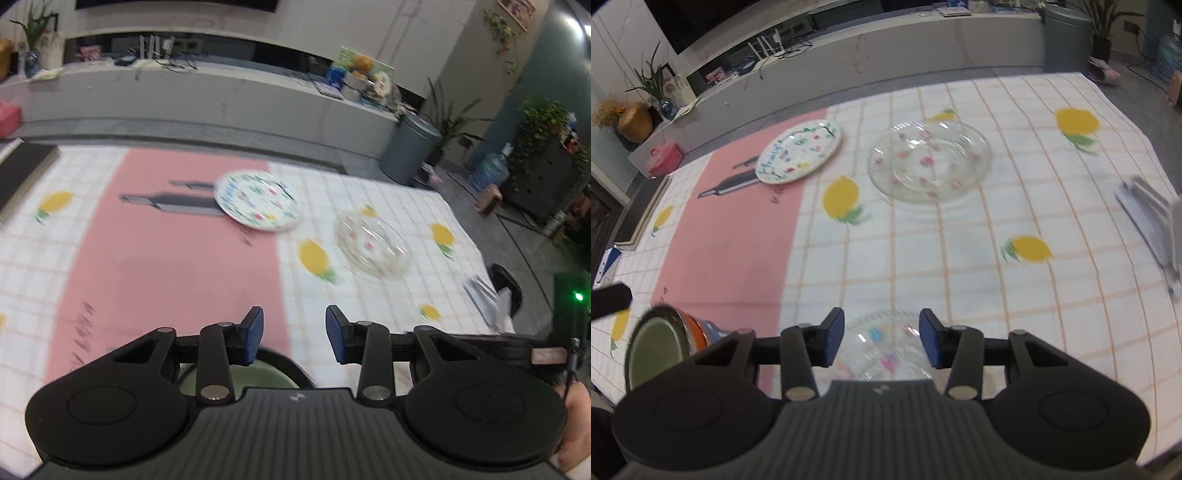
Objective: Organize plates and bowls
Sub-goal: 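Move both grippers to the white 'Fruity' plate and close them on its rim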
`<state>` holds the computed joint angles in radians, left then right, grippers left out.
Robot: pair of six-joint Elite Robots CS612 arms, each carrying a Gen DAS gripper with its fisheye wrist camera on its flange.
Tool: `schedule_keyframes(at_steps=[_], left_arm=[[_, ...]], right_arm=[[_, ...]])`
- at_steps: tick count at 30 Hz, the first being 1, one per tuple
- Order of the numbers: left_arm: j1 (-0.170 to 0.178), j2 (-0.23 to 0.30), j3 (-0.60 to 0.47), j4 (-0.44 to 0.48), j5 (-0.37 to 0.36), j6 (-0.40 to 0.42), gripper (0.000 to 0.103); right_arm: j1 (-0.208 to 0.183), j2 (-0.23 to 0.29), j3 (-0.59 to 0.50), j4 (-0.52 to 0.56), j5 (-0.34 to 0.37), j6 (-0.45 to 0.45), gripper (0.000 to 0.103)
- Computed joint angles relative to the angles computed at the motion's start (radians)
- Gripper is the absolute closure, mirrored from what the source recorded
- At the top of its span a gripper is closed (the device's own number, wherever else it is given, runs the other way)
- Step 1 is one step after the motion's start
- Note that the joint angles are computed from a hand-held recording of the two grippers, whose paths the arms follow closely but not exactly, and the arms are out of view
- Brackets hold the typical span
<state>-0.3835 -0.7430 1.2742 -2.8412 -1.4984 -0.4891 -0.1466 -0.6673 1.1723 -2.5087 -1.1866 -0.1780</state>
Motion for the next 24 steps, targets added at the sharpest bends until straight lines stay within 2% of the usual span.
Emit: schedule_keyframes(at_steps=[5,8,12,21,24], left_arm=[[0.027,0.026,-0.068,0.035,0.077,0.037,0.056],[0.044,0.052,-0.121,0.054,0.082,0.067,0.054],[0.069,0.1,-0.201,0.072,0.021,0.106,0.048],[0.11,0.233,-0.419,0.155,-0.057,0.231,0.047],[0.129,0.294,-0.517,0.204,-0.133,0.21,0.047]], right_arm=[[0.025,0.046,-0.094,0.033,-0.005,0.011,0.056],[0.04,0.081,-0.162,0.059,-0.009,0.018,0.055],[0.061,0.138,-0.27,0.109,-0.02,0.02,0.055],[0.095,0.299,-0.572,0.224,-0.047,0.015,0.054],[0.101,0.366,-0.7,0.281,-0.051,0.03,0.054]])
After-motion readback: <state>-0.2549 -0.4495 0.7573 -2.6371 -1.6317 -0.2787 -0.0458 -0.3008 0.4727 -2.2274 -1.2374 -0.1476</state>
